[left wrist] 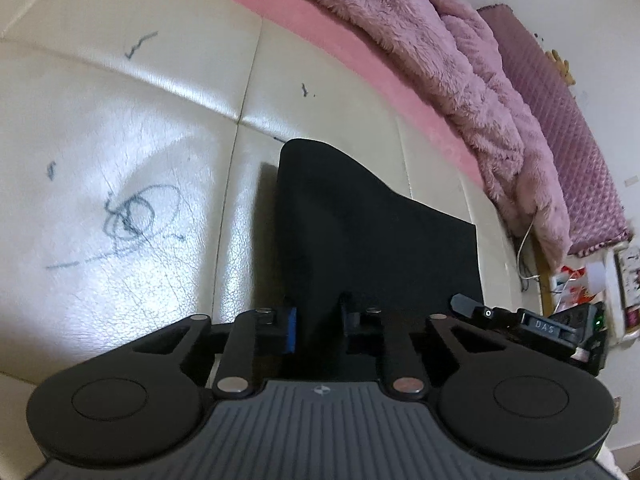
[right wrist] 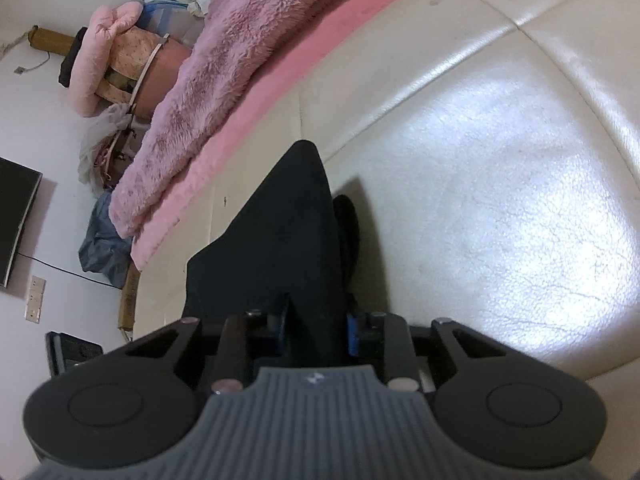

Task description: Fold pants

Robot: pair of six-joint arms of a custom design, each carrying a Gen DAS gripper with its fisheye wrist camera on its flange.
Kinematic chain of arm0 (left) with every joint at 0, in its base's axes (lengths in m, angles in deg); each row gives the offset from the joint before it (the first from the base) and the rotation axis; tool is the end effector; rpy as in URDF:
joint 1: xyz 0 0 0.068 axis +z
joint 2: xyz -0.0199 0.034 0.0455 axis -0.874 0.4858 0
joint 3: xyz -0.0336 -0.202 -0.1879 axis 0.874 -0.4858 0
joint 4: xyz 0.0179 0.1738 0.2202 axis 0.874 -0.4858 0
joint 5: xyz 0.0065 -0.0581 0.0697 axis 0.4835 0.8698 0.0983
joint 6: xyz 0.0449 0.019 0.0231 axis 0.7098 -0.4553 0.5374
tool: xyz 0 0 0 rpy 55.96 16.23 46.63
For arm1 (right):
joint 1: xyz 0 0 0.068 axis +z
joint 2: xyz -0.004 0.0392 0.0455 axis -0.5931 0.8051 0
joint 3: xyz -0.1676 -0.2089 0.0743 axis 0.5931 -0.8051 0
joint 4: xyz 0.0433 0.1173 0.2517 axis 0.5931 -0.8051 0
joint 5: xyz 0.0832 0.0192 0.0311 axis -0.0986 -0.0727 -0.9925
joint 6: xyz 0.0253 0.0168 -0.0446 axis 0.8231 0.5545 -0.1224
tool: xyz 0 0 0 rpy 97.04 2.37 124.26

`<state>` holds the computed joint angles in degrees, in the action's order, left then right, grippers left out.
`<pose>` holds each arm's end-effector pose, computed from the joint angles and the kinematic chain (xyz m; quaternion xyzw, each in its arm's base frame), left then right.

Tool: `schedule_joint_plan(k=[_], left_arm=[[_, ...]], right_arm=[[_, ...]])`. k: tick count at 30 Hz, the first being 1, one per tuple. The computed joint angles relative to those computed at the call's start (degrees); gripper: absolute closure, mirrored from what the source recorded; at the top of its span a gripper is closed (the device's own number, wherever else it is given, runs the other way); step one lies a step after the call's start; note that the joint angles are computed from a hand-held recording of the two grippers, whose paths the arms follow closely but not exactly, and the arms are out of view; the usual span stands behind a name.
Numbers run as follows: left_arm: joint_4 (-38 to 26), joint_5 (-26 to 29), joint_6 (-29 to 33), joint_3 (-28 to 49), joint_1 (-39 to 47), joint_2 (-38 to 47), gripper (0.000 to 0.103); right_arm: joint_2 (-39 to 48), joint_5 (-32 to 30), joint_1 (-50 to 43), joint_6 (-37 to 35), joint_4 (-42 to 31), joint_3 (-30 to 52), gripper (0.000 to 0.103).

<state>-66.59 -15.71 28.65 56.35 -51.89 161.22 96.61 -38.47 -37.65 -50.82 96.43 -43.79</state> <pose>0.3380 0.0298 0.0442 -0.0084 0.9287 -0.3389 0.1506 0.2686 0.0150 0.0217 0.1969 0.8805 0.3753 0.2122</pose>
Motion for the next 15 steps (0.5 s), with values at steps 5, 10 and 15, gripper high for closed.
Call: schedule_joint_plan(k=[5,10,15], left_arm=[[-2.02,-1.35,3.01,-0.33,1.63,-2.89,0.083],[-7.78,-0.46,8.17,3.71,6.06,-3.07,0.084],[-17.79,0.60,15.22,14.32,11.48,-0.05,0.084]], right_arm=[[-4.65,2.31,2.63,-0.11,-4.37,0.06,0.083],[-7.17,5.78,8.15,3.29,-5.93,1.97,0.083],[-5.74,9.06,14.92,9.71,-6.14,7.63,0.083]])
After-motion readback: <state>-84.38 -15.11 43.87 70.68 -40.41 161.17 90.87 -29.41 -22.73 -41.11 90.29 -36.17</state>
